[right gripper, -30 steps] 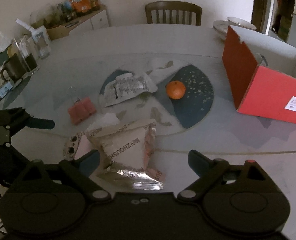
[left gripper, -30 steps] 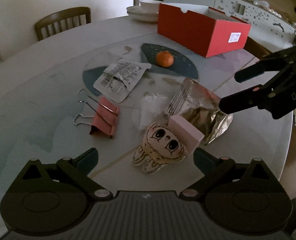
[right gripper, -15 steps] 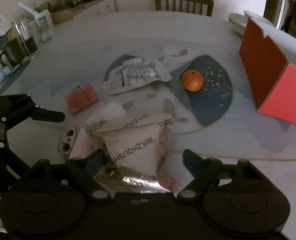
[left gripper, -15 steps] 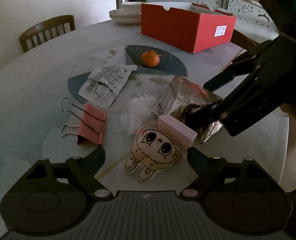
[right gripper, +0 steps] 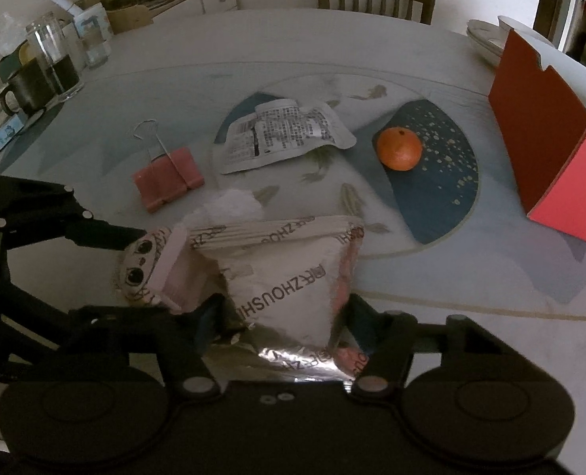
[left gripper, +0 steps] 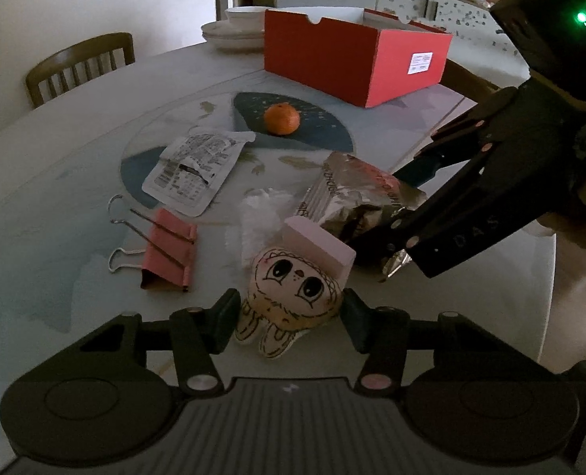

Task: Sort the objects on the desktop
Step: 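Grasp silver ZHOUSHI foil bag with right gripper while left gripper grasps bunny-face cookie, then carry the foil bag and bunny-face cookie up into the red box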

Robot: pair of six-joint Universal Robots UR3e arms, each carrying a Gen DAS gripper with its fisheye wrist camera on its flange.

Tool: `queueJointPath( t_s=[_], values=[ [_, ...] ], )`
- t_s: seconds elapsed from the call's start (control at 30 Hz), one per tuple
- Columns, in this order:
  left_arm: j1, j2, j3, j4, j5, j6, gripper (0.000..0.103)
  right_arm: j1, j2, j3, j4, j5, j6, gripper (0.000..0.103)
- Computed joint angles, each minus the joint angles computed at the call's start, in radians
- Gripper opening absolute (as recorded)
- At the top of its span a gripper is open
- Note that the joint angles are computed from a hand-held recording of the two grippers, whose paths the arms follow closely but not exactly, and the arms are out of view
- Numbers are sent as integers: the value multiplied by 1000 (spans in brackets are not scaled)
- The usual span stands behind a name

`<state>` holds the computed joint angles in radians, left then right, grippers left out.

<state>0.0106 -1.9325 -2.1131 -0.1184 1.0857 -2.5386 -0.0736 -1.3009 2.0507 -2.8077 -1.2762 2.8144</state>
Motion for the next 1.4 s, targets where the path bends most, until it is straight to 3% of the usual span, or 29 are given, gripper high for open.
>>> queueJointPath(
  t_s=[0.37,0.93,1.4],
  values=[
    [0,67,-36,-33,-13,-16,52,-18,-46,57,-23,9,-20,50],
    [-17,175,-57,-51,-18,-109,52,-89,-176,147,-19,26,-68,49],
    [-135,161,90,-106,49,-228,52,-245,-352,158,141,149,-187,49]
  ],
)
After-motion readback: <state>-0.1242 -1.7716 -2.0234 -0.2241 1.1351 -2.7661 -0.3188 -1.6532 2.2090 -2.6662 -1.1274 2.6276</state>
